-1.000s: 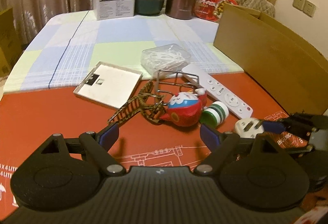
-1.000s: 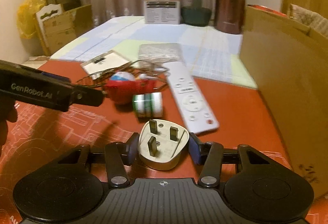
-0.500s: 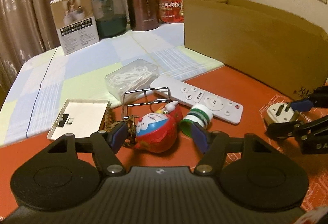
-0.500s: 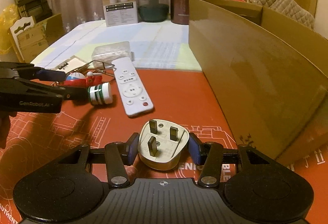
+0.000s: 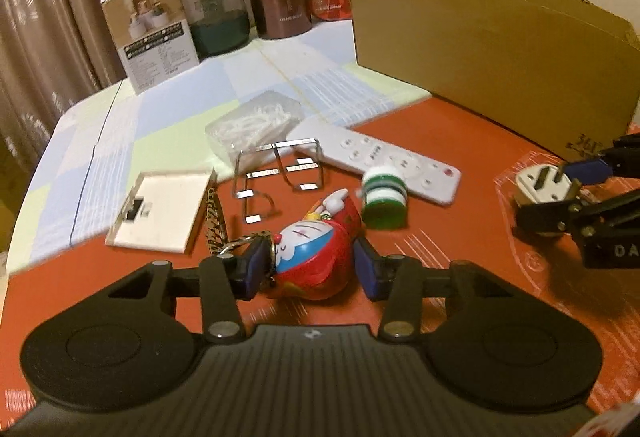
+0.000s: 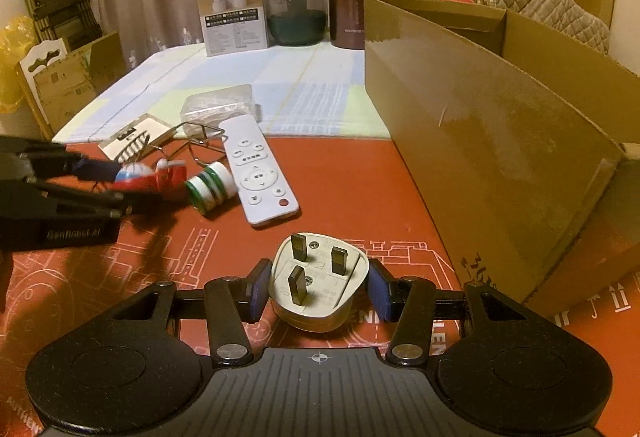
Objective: Organize rigid objects
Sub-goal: 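Grasp the white three-pin plug with the right tool, then grasp the red-and-blue cartoon figure with the left tool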
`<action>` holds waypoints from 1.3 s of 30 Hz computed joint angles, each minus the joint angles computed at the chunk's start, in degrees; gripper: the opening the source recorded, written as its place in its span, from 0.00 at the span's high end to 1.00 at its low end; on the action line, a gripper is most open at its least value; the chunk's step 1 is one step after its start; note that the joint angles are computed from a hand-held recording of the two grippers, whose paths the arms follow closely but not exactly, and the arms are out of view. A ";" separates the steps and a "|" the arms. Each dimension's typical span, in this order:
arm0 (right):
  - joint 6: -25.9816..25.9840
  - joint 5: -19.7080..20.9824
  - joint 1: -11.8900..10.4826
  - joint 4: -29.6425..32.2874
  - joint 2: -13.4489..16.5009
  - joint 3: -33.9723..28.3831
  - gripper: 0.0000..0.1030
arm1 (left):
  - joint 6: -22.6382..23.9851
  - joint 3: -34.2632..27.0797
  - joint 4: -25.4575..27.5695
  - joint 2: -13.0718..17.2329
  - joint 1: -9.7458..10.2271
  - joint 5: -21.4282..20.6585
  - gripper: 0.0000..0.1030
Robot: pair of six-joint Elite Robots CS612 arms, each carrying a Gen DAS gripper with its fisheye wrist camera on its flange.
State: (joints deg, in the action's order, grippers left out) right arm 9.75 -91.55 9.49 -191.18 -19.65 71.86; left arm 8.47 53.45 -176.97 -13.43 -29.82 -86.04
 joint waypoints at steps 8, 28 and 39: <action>0.90 0.06 -0.01 -1.01 -1.36 2.56 0.54 | -2.99 7.88 -4.97 -3.38 -1.29 3.10 0.53; 2.06 0.29 -0.32 -1.24 -1.74 3.54 0.54 | -4.75 6.29 -6.41 -1.94 -0.86 -0.46 0.49; 1.37 0.80 -0.25 -1.75 -2.19 4.04 0.54 | -8.74 7.41 -3.02 -3.03 -0.91 -2.38 0.62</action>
State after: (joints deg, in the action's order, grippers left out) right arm 11.11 -90.75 9.23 -192.93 -21.84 75.90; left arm -0.26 60.86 -179.99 -16.46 -30.74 -88.42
